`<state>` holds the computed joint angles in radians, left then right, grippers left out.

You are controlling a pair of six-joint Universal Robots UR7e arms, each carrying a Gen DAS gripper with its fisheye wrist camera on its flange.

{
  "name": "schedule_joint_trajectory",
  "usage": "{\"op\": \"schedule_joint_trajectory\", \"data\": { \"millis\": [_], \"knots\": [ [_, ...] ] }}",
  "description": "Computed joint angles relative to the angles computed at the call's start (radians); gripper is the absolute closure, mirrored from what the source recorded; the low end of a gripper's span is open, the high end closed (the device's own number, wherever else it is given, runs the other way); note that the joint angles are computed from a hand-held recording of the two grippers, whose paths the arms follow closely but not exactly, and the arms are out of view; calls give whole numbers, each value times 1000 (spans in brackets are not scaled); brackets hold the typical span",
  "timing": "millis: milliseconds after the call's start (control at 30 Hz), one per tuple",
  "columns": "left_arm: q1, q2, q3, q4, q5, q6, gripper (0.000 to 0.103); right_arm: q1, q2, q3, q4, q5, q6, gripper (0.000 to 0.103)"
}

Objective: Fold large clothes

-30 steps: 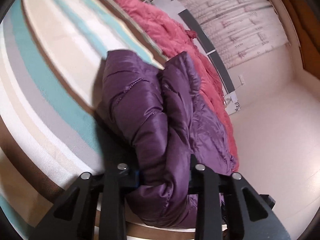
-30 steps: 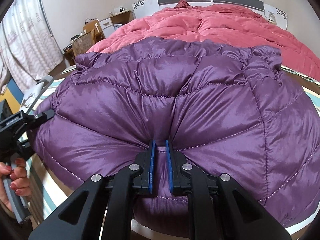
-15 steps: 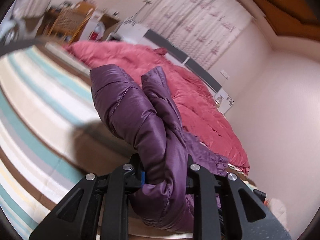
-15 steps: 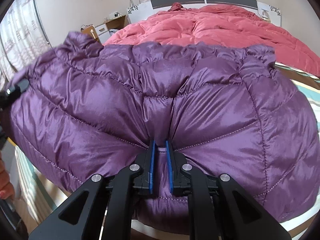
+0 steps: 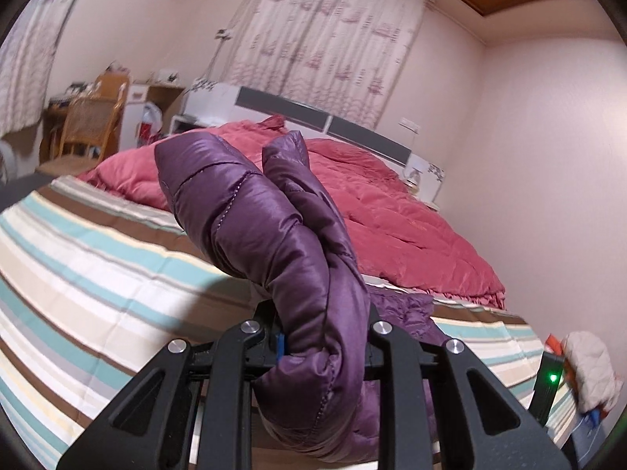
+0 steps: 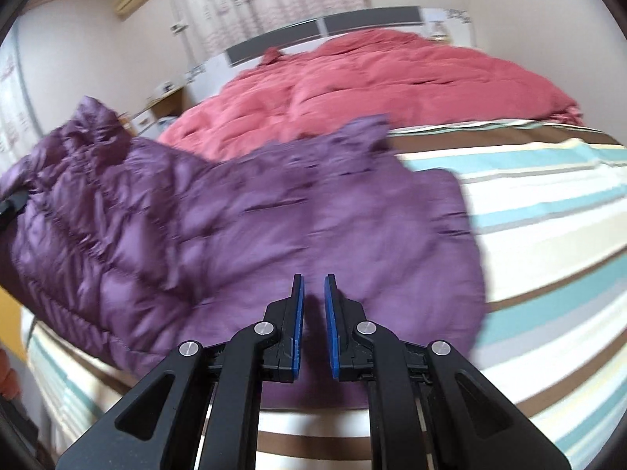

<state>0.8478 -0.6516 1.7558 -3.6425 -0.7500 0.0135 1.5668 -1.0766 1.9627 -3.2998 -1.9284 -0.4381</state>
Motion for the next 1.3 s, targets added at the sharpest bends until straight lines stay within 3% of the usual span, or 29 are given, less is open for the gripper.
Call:
{"op": "schedule_joint_trajectory", "data": {
  "millis": [233, 700, 1100, 1300],
  "knots": [
    [-38, 54, -61, 41, -13, 58, 83, -22, 4, -11, -106, -107, -62, 92],
    [-68, 160, -190, 249, -78, 30, 82, -98, -70, 21, -100, -58, 12, 92],
    [-71, 304, -372, 512, -98, -8, 83, -145, -132, 60, -98, -43, 53, 92],
    [-78, 345, -412, 579, -81, 22, 79, -166, -150, 74, -93, -39, 67, 92]
  ]
}}
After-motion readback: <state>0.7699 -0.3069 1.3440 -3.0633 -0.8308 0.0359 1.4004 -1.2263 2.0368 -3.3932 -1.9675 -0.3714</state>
